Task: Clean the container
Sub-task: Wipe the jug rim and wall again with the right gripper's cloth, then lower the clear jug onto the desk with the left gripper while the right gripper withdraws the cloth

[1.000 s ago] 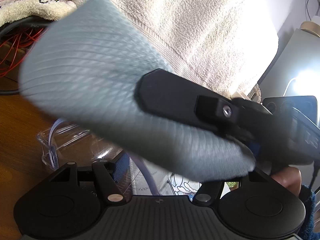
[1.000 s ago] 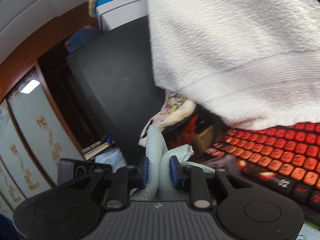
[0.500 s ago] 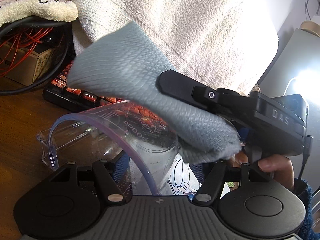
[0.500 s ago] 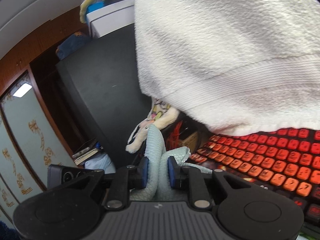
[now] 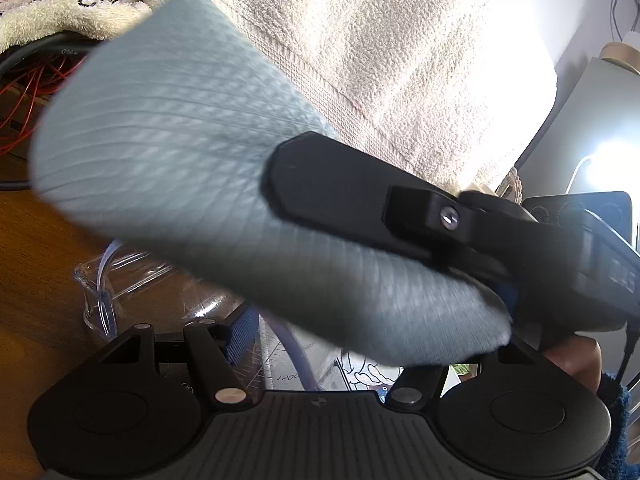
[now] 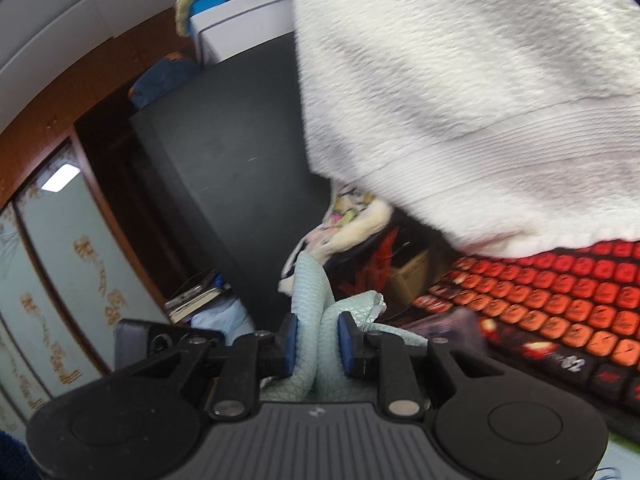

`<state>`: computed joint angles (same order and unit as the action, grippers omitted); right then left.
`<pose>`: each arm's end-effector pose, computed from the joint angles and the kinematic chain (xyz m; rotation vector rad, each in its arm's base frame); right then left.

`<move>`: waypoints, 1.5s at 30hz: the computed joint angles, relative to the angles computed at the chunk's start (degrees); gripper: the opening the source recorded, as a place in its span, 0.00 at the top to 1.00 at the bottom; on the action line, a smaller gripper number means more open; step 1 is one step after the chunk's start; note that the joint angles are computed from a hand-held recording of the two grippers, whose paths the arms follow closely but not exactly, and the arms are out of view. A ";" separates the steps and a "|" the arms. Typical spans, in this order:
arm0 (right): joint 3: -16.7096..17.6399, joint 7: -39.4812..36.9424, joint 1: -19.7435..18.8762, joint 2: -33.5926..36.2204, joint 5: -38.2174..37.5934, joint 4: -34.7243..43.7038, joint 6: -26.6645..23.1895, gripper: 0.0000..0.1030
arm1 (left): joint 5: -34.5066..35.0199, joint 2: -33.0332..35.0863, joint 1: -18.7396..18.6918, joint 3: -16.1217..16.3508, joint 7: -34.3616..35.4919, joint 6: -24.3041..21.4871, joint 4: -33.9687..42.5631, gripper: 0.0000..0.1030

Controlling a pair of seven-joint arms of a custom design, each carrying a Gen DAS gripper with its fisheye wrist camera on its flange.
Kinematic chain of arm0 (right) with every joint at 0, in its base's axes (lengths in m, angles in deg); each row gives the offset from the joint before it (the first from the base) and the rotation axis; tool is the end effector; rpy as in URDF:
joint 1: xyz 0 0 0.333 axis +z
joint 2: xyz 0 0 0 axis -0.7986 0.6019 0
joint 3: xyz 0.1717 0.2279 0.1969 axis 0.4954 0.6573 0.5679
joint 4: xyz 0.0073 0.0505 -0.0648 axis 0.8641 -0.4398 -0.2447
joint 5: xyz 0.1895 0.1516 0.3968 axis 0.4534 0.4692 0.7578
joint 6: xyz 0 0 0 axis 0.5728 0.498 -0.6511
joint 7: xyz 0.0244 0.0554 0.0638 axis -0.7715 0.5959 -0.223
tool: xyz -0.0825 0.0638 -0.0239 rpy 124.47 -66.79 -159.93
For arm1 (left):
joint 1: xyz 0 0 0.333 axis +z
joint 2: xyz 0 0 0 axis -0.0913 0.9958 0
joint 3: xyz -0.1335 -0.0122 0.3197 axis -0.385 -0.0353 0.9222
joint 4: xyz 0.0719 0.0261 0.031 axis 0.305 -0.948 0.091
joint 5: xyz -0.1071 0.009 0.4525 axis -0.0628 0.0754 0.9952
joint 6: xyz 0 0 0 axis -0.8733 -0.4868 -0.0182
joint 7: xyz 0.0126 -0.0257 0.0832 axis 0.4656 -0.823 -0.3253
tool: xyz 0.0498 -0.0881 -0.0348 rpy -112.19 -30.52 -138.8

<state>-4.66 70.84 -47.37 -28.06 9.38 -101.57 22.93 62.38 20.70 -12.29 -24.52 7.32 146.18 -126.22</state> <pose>0.7138 0.2971 0.4484 -1.8125 0.2566 0.5648 0.5181 -0.1292 0.3961 -1.9873 1.1991 -1.4085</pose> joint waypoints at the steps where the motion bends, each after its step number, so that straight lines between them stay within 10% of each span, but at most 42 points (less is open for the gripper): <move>1: 0.09 0.20 -0.04 0.07 -0.18 0.05 -0.68 0.80 | 0.04 0.00 0.00 0.01 -0.01 0.00 -0.01 0.37; 23: 1.06 5.88 -2.72 2.16 6.68 2.38 10.93 0.83 | 0.45 -0.23 0.13 0.10 -0.35 -0.28 0.13 0.36; 33: -3.64 -7.38 -2.60 -14.08 18.79 -17.69 23.80 0.83 | 3.25 -0.25 0.56 0.37 -2.17 -0.09 0.12 0.32; 45: -7.98 -4.63 4.19 -20.83 10.64 -28.25 36.99 0.80 | 6.76 -0.22 1.00 0.87 -4.80 0.52 -0.13 0.26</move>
<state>-12.64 66.20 -43.18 -48.89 20.02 -129.82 59.93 69.14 20.47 -11.28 -23.65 2.52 146.71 -126.35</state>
